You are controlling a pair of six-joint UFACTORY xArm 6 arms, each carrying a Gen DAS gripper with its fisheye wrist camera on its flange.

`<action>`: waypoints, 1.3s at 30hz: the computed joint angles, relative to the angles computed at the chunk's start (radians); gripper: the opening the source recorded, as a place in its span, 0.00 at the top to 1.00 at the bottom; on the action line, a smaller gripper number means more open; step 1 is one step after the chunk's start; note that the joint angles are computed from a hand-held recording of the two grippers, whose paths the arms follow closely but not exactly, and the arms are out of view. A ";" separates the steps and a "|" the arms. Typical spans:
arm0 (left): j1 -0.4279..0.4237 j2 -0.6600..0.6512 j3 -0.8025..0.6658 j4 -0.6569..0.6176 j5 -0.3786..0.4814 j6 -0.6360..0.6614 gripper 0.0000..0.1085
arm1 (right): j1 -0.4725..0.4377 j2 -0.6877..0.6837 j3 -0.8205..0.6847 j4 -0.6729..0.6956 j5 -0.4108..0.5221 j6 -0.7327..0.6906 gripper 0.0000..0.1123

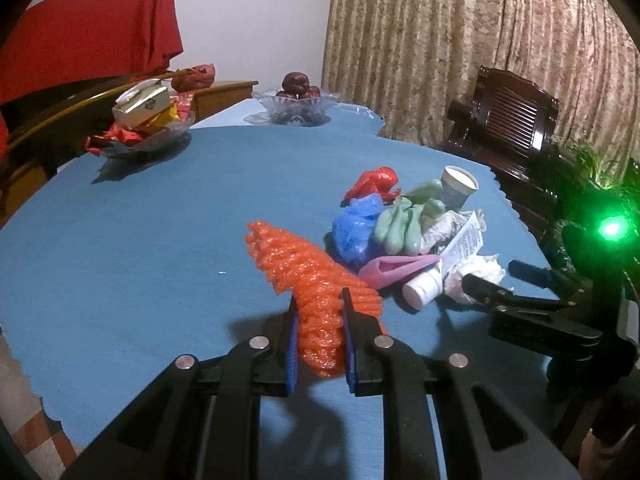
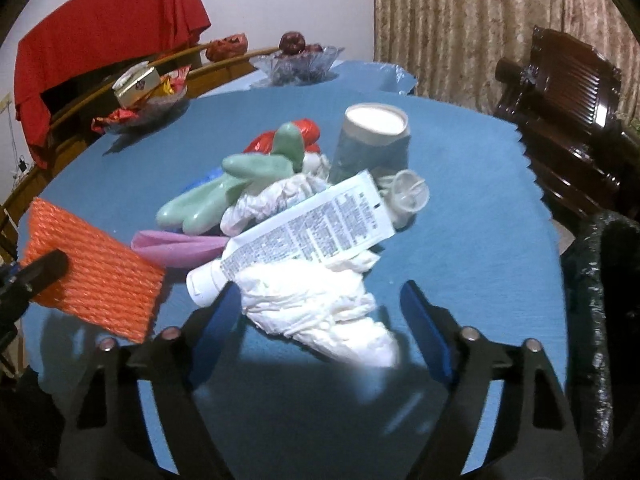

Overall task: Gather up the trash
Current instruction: 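Grasp the flat orange foam net with the left tool while the right tool grasps white tissue, then move both tools over the black bin and open them to drop the net and tissue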

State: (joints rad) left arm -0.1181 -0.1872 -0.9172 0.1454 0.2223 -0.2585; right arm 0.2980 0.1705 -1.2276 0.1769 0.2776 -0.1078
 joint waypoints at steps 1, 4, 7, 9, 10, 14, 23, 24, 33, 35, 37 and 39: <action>0.000 -0.002 0.001 0.002 0.001 -0.004 0.84 | 0.002 0.006 -0.010 0.027 0.017 -0.025 0.46; -0.002 -0.006 0.002 0.001 0.003 -0.008 0.84 | 0.005 0.005 -0.012 0.071 0.037 -0.070 0.61; -0.006 -0.011 0.002 0.003 0.004 -0.008 0.84 | 0.004 -0.014 -0.002 0.145 0.054 -0.138 0.74; -0.012 -0.017 -0.001 0.010 0.005 -0.016 0.84 | 0.000 -0.031 0.006 0.181 0.061 -0.171 0.78; -0.014 -0.020 -0.001 0.017 0.004 -0.022 0.84 | -0.001 -0.047 0.018 0.184 0.055 -0.175 0.78; -0.030 -0.036 -0.009 0.041 0.004 -0.042 0.84 | -0.008 -0.104 0.058 0.191 0.041 -0.181 0.78; -0.085 -0.067 -0.035 0.044 -0.012 -0.048 0.84 | -0.055 -0.228 0.121 0.191 0.033 -0.187 0.78; -0.095 -0.067 -0.044 0.033 -0.013 -0.037 0.84 | -0.065 -0.246 0.128 0.194 0.033 -0.188 0.78; -0.193 -0.008 -0.141 -0.037 -0.023 0.040 0.84 | -0.147 -0.362 0.181 0.169 0.028 -0.179 0.77; -0.216 0.013 -0.168 -0.047 -0.027 0.056 0.84 | -0.170 -0.386 0.192 0.164 0.029 -0.177 0.77; -0.237 0.032 -0.191 -0.054 -0.029 0.069 0.84 | -0.194 -0.405 0.204 0.161 0.028 -0.173 0.77; -0.259 0.053 -0.217 -0.061 -0.029 0.079 0.84 | -0.215 -0.421 0.214 0.160 0.028 -0.169 0.77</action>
State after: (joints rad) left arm -0.3770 -0.1345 -1.1339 0.0845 0.1936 -0.1798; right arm 0.0831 -0.2509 -1.0132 0.3365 0.3057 -0.2767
